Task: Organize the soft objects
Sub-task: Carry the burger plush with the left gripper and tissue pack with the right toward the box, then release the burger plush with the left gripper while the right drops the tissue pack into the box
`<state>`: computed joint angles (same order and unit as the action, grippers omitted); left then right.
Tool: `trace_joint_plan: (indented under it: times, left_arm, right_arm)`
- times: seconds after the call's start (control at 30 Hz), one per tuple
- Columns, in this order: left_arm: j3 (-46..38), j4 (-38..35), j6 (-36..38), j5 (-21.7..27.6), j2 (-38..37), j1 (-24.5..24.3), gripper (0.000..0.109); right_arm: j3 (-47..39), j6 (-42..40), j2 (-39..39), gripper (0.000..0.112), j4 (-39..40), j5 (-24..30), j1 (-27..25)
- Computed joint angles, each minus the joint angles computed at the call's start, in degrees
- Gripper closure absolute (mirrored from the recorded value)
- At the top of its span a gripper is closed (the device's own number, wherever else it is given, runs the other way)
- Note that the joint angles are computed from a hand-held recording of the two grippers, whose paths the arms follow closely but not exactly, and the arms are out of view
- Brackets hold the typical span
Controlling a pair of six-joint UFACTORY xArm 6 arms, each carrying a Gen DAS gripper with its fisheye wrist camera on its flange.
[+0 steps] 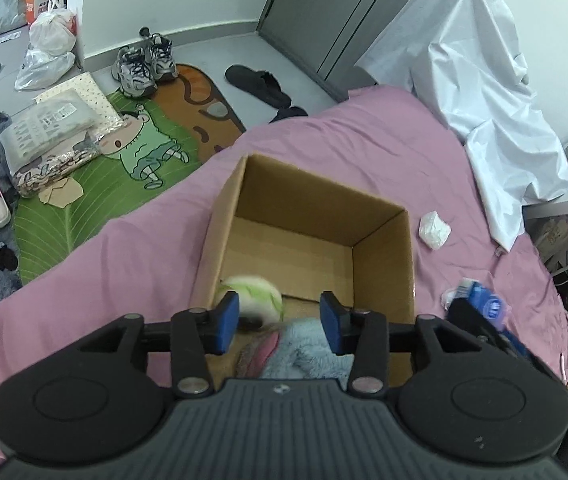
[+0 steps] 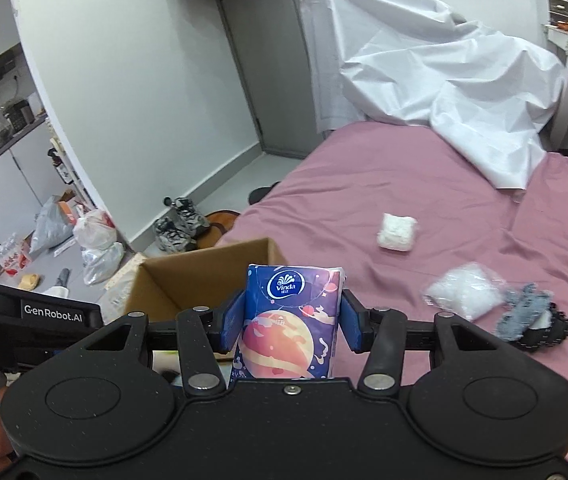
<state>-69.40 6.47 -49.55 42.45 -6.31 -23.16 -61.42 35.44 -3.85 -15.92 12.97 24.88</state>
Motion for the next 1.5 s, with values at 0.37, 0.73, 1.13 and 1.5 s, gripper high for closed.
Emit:
trace_joint_plan:
  times: [0.37, 0.73, 1.13, 1.5]
  left_arm:
    - [1.7, 1.1, 0.0, -0.2, -2.5, 2.3, 0.038]
    - [2.6, -0.8, 0.3, 1.7, -5.0, 3.5, 0.014]
    - [1.4, 1.2, -1.7, 3.0, -7.1, -0.1, 0.006]
    - [-1.4, 11.4, -8.2, 3.3, -6.0, -5.5, 0.006]
  right_arm:
    - [-5.7, -6.0, 5.6, 0.06, 8.5, 0.7, 3.4]
    - [-7.7, -4.3, 3.9, 0.031, 13.9, 8.1, 3.1]
    - [-4.8, -1.7, -5.2, 0.015, 11.9, 13.7, 1.8]
    - [0.1, -13.3, -10.2, 0.009, 20.3, 12.6, -1.9]
